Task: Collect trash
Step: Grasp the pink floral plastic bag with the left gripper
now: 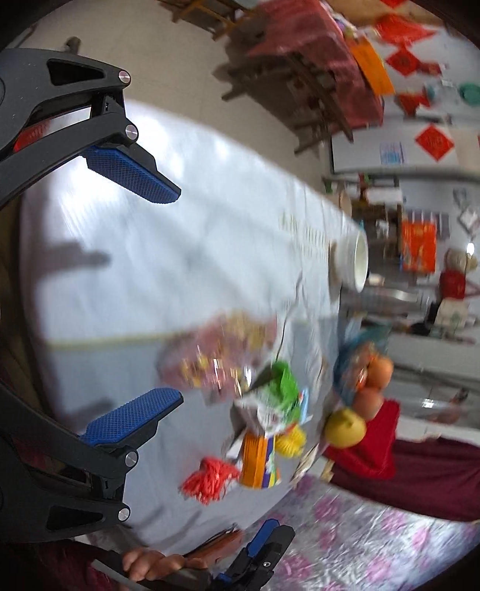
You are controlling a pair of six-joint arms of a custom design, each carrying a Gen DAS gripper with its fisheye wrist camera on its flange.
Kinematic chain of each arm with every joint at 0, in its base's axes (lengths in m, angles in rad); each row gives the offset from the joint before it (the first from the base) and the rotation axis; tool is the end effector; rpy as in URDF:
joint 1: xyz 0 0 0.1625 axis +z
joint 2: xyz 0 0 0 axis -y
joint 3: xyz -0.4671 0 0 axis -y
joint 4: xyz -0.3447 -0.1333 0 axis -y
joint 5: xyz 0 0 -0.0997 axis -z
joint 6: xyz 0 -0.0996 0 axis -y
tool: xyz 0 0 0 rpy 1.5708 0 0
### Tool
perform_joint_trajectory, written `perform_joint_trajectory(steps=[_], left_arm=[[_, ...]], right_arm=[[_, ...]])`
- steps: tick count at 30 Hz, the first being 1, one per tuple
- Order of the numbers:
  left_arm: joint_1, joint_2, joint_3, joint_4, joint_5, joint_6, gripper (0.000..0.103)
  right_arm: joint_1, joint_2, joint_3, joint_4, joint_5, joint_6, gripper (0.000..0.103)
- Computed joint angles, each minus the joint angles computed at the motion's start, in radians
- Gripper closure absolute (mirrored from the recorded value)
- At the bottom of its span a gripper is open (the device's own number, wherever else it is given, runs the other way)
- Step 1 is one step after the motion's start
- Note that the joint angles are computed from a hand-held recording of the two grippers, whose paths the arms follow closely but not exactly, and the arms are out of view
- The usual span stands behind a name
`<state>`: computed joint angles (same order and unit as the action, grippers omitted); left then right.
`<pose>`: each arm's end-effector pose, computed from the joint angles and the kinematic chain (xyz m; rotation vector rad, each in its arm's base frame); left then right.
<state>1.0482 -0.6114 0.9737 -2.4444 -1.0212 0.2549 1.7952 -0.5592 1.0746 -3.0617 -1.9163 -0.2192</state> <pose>-0.2553 -0.8146 0.2832 0.7973 2.4452 -0.7609 0.2816 -0.7864 0.2704 0.3241 -2.4889 1.3270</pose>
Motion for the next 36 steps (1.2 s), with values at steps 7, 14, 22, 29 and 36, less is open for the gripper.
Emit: perform_joint_trajectory(steps=[7,14,22,29,36], left_arm=[[-0.006,0.143,-0.194,0.123,-0.036,0.003,0.007],[0.019,0.272,-0.43,0.309,-0.012,-0.11,0.007],[0.006,0.268,-0.379,0.256,0.074,-0.056,0.007],[0.002,0.274,-0.382,0.263,0.101,-0.043,0.007],[0.008,0.265,-0.374,0.248,0.065,-0.055,0.007]], right_arm=[[-0.013,-0.038,0.101,-0.077,-0.02,0.032,0.006],[-0.036,-0.059,0.168,-0.061,-0.042,0.032,0.006],[-0.022,-0.031,0.184,-0.02,-0.094,-0.044,0.019],[-0.012,0.01,0.126,0.036,-0.137,-0.049,0.042],[-0.017,0.032,0.08,0.103,-0.172,-0.023,0.073]])
